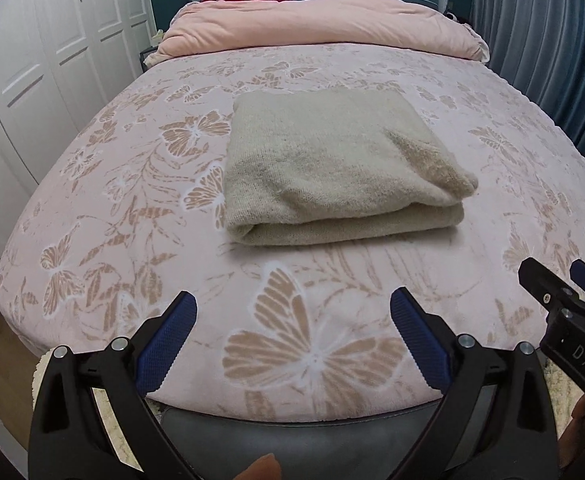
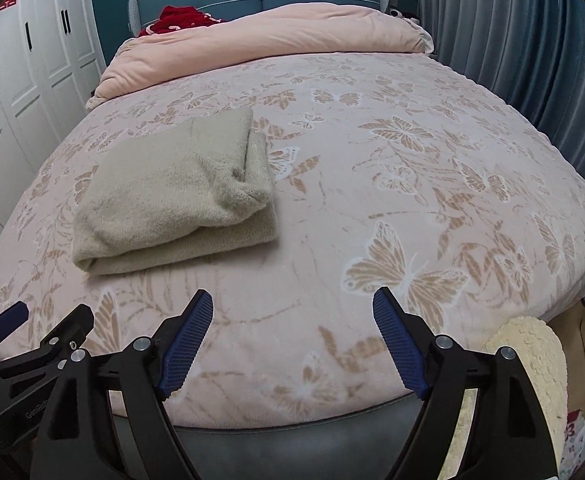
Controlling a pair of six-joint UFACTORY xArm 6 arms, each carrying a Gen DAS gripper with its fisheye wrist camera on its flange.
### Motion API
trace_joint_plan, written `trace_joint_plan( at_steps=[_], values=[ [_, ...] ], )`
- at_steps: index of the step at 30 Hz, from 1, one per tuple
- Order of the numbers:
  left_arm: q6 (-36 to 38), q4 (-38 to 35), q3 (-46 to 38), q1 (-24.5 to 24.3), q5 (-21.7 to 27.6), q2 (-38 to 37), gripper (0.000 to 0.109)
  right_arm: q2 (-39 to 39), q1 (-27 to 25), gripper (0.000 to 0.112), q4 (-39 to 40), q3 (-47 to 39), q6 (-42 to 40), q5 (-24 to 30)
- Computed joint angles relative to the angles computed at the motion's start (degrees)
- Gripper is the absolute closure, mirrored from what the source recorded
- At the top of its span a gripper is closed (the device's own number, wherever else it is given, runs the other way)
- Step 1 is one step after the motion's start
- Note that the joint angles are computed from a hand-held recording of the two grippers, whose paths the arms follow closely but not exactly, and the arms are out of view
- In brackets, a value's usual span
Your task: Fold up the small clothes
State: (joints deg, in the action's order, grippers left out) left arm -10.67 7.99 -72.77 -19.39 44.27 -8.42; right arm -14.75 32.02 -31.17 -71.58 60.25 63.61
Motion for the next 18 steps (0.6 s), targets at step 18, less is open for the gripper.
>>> trace_joint_plan(
  at_steps=[18],
  values=[
    [-6.5, 5.5, 3.0, -1.1, -0.6, -3.8, 0.013, -0.6, 3.0, 0.032, -0.2, -0.3, -0.1, 1.8]
  ],
)
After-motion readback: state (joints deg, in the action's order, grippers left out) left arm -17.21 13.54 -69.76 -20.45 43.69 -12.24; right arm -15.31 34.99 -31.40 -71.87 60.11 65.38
